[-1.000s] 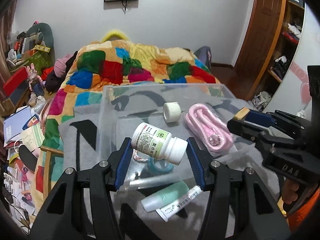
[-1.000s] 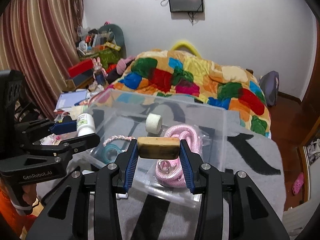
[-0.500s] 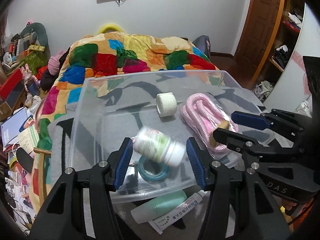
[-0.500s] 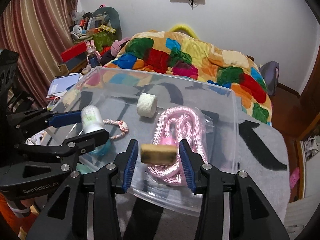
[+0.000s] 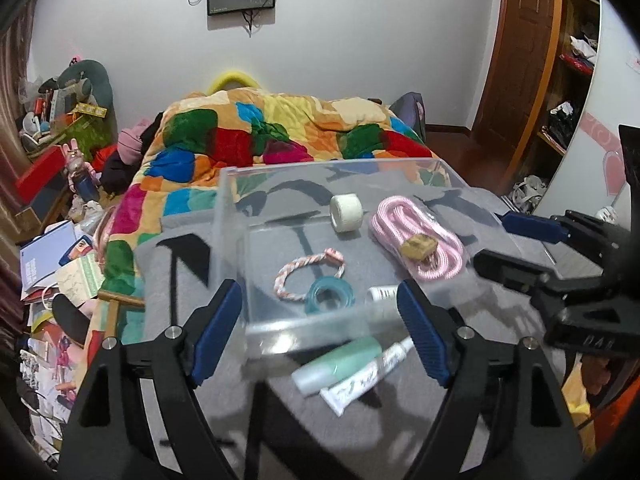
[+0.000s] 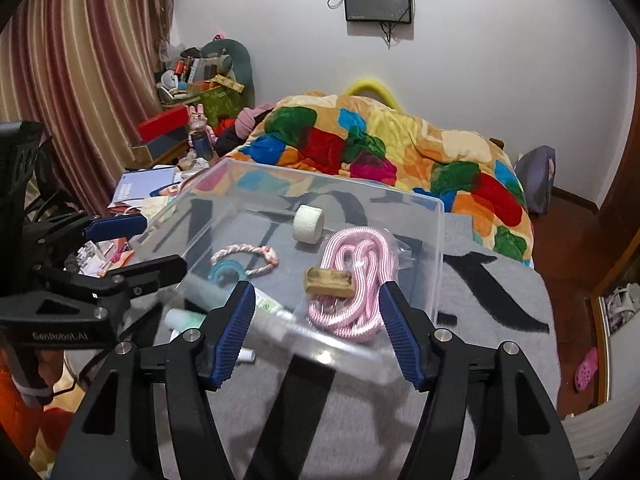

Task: Organize objects
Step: 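Lower the pill bottle into the box with the left gripper while the right drops the soap bar in, then grasp the mint-green bottle with the left gripper while the right grasps the toothpaste tube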

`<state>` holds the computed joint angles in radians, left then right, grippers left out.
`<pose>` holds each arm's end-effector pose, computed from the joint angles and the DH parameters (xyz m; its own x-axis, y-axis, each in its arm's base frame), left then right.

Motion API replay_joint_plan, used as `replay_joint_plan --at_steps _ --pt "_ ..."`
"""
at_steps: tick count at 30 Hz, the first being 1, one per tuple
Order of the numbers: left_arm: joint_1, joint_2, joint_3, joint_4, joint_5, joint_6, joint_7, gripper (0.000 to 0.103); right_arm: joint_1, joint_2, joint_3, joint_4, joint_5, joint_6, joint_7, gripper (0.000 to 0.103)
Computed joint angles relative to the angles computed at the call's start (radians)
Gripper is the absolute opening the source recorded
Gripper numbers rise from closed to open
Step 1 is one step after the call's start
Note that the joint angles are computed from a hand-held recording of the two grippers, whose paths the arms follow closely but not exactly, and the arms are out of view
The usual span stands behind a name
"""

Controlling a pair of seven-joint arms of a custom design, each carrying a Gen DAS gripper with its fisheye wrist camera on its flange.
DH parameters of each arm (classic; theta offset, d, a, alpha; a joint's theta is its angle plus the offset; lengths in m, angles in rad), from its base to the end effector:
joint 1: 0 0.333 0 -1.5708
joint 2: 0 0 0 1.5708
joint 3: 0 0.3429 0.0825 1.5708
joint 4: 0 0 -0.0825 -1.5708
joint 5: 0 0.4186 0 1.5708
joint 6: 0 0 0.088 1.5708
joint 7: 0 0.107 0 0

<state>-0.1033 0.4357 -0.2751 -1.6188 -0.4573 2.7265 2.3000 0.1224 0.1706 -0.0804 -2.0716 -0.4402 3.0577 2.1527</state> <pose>0.7242 -0.2337 0.4633 -0.6430 -0.7650 0.0353 -0.5608 0.4390 -0.7021 0.6500 0.0632 0.4458 -0.0799 -0.9945 -0.0671 -0.6737 0.1035 -0.7317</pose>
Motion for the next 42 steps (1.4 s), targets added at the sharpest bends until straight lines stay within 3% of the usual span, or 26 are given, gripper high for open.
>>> replay_joint_plan --at_steps 7,13,16,19,21,25,30,33,35,40,42 --pt "0.03 -0.045 -0.003 -0.106 -0.03 0.012 0.075 0.08 -0.046 -0.037 0.086 -0.085 0.16 0.029 -0.132 0.061" --pt "0.0 -0.018 0.026 -0.121 0.036 -0.067 0.045 0.078 -0.049 -0.004 0.121 -0.087 0.273 -0.018 -0.223 0.061" --pt "0.006 -0.012 0.009 -0.125 0.018 -0.091 0.057 0.07 -0.061 0.008 0.132 -0.083 0.331 -0.027 -0.252 0.061" --pt "0.037 -0.033 -0.036 -0.155 -0.057 -0.103 0.144 0.06 -0.063 0.016 0.134 -0.079 0.368 -0.035 -0.264 0.061" --pt "0.053 -0.048 -0.054 -0.17 -0.108 -0.142 0.207 0.047 -0.073 0.021 0.146 -0.075 0.401 -0.037 -0.284 0.061" --pt "0.024 -0.081 -0.027 -0.214 -0.123 -0.11 0.241 0.044 -0.095 0.046 0.185 -0.048 0.481 -0.046 -0.347 0.061" --pt "0.0 -0.055 0.033 -0.17 -0.068 -0.063 0.148 0.044 -0.093 0.088 0.205 0.0 0.528 -0.062 -0.38 0.061" --pt "0.003 -0.009 0.052 -0.099 -0.019 -0.077 0.083 0.044 -0.051 0.12 0.169 0.039 0.491 -0.086 -0.331 0.061" --pt "-0.005 0.025 0.062 -0.046 0.025 -0.09 0.045 0.044 -0.055 0.141 0.178 0.067 0.502 -0.111 -0.317 0.061" --pt "0.01 0.084 0.026 0.037 0.045 -0.117 0.07 0.042 0.005 0.158 0.113 0.088 0.425 -0.111 -0.203 0.061" --pt "0.03 0.097 0.003 0.056 0.019 -0.158 0.084 0.042 -0.032 0.159 0.147 0.083 0.446 -0.102 -0.22 0.06"
